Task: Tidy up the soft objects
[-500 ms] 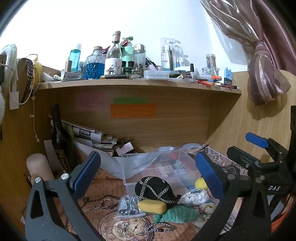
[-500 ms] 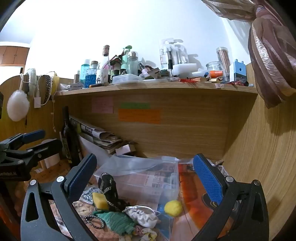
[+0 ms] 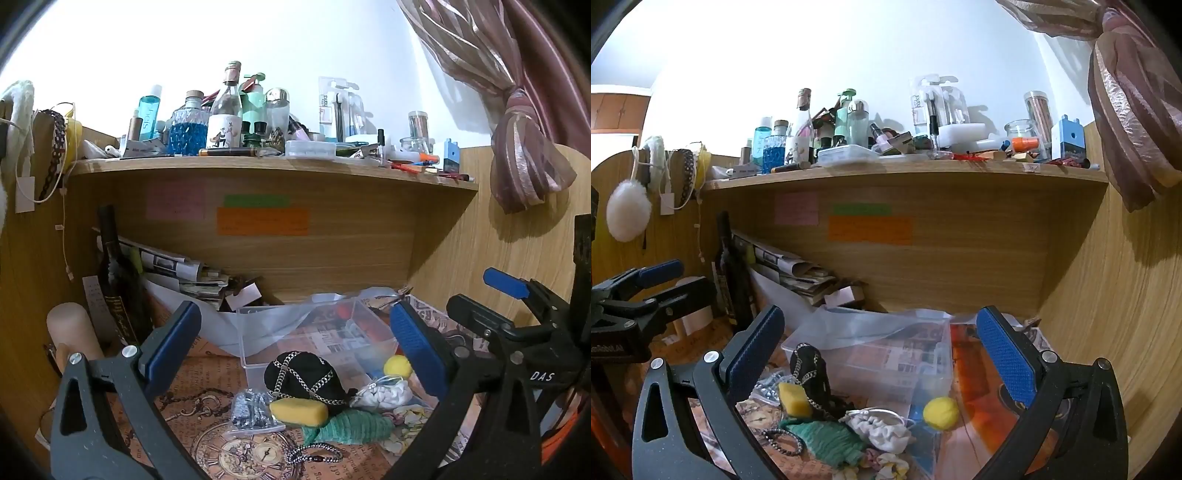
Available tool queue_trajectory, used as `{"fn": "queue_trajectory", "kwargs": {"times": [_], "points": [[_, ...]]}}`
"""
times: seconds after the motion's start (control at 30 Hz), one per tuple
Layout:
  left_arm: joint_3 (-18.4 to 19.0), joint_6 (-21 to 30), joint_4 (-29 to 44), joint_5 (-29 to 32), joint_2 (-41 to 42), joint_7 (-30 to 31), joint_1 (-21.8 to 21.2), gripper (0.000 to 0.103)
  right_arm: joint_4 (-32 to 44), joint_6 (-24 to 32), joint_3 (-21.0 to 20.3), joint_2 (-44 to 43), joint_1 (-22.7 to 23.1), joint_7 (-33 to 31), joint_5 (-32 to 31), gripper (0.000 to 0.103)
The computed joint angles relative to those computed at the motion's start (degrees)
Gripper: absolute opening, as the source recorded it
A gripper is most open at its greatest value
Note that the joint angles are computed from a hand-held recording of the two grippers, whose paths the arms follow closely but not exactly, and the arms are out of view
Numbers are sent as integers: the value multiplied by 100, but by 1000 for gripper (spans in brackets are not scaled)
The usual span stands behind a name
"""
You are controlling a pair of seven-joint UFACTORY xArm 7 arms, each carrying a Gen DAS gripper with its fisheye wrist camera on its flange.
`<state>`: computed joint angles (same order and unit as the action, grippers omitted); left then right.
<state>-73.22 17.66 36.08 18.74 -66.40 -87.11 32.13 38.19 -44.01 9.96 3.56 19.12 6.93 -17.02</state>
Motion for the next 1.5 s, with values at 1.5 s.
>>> {"fn": "queue_trajectory", "kwargs": {"times": [1.5], "points": [[10,-67,-90,7,-108,-51,-47,103,-4,52,-11,-120,-13,217,-206,103]]}}
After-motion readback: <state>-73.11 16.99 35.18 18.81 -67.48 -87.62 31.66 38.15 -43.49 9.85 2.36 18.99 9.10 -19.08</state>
